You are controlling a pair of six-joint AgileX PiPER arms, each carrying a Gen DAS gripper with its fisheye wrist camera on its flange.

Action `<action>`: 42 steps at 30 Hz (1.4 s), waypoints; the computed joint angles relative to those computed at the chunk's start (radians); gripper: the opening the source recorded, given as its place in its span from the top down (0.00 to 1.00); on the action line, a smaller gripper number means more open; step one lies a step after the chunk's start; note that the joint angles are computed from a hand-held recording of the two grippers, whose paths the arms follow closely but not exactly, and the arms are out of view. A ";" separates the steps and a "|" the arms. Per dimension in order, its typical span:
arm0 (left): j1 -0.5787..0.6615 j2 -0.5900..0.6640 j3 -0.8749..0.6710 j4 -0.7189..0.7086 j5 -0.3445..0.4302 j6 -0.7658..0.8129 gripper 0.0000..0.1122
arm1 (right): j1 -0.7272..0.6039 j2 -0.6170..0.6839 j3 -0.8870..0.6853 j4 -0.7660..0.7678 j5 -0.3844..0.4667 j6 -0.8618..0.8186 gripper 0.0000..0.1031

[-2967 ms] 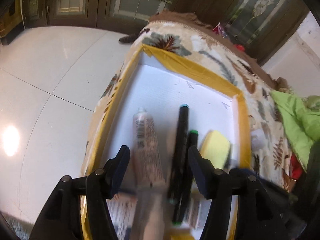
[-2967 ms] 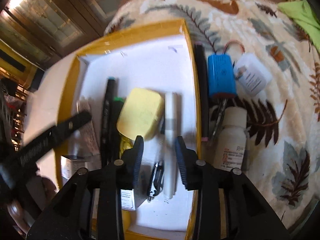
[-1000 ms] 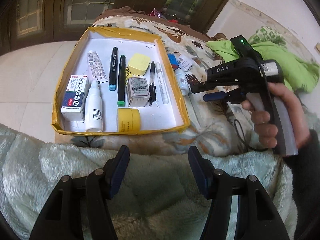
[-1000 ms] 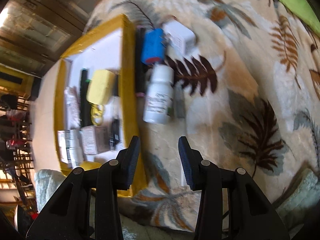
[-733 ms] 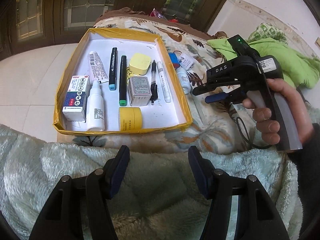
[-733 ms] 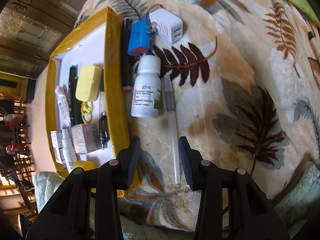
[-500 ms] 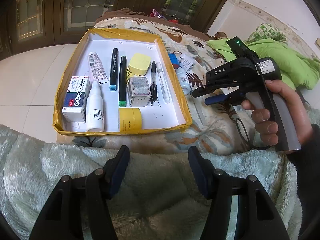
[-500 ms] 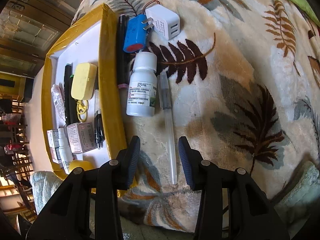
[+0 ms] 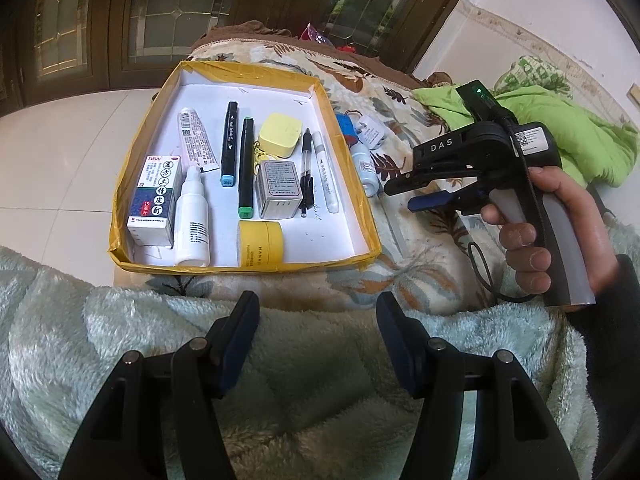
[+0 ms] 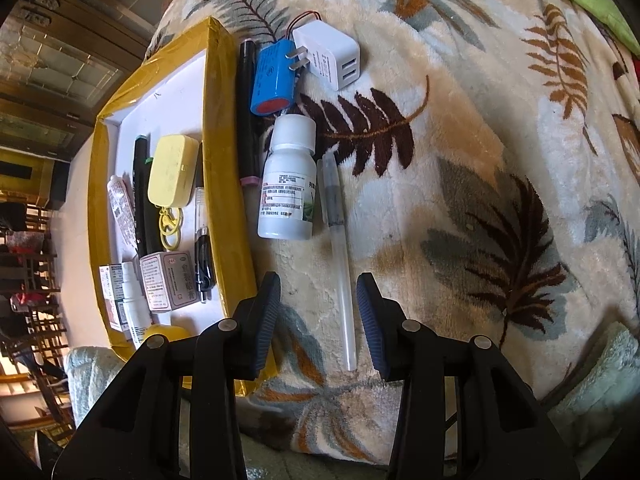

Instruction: Organize rigid objects

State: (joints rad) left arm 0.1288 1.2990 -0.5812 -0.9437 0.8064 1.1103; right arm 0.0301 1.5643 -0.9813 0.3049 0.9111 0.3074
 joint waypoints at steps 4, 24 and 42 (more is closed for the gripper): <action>0.001 -0.003 0.003 -0.006 -0.001 0.003 0.46 | -0.006 -0.005 -0.004 0.013 -0.001 -0.014 0.62; -0.042 0.059 -0.137 0.011 0.052 -0.148 0.43 | -0.208 -0.041 0.038 0.212 -0.032 -0.258 0.61; -0.476 0.652 -0.941 0.353 0.114 -0.805 0.43 | -0.269 0.029 0.053 0.175 -0.042 -0.286 0.92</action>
